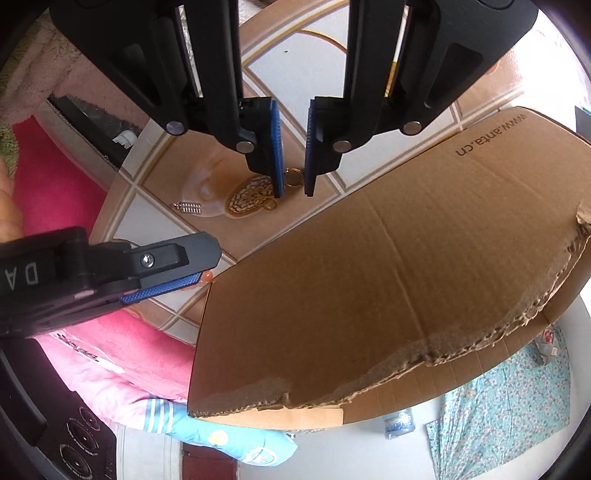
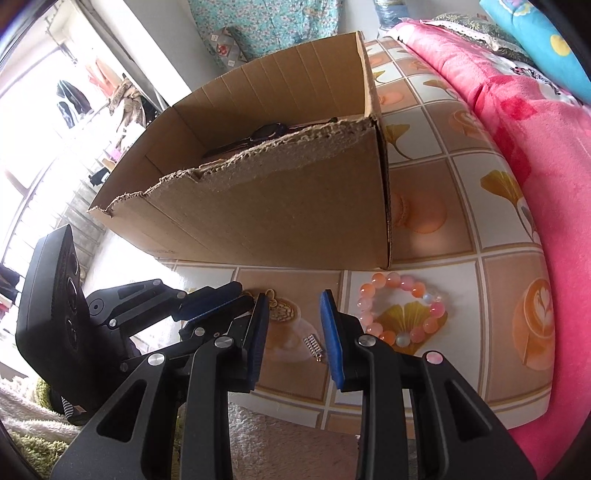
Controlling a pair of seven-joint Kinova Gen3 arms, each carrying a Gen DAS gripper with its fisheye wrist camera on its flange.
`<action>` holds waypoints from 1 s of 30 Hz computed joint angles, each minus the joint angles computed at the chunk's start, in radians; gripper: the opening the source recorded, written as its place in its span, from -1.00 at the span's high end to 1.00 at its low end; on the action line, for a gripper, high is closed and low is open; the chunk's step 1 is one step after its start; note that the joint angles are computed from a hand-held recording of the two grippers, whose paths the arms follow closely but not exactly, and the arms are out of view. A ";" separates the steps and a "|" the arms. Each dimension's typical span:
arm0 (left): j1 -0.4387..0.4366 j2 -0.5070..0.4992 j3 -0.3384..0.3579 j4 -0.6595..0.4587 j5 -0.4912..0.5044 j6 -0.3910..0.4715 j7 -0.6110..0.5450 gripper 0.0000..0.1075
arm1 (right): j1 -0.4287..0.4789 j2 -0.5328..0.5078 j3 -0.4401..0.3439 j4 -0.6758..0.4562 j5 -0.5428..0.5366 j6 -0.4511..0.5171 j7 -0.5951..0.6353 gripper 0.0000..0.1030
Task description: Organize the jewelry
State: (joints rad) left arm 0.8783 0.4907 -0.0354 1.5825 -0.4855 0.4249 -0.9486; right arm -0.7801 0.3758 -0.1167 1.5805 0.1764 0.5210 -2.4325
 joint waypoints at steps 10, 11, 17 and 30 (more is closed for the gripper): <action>0.014 -0.020 -0.028 0.028 -0.007 -0.002 0.066 0.82 | -0.083 -0.074 0.052 0.049 0.182 0.031 -0.177 0.45; 0.020 -0.026 -0.037 0.038 -0.014 -0.005 0.084 0.82 | -0.077 -0.078 0.041 0.051 0.187 0.038 -0.178 0.45; 0.039 -0.062 -0.070 0.087 -0.075 -0.004 0.197 0.82 | -0.065 -0.050 -0.015 0.014 0.182 0.078 -0.140 0.45; -0.007 -0.078 -0.029 0.118 -0.149 0.013 0.306 0.82 | -0.156 0.142 0.014 -0.252 0.208 0.276 0.025 0.45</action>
State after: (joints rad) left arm 0.8710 0.4124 -0.0644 1.7010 -0.6343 0.4374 -0.6423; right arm -0.9363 0.5175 -0.1029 1.3284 0.3846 0.7968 -2.4073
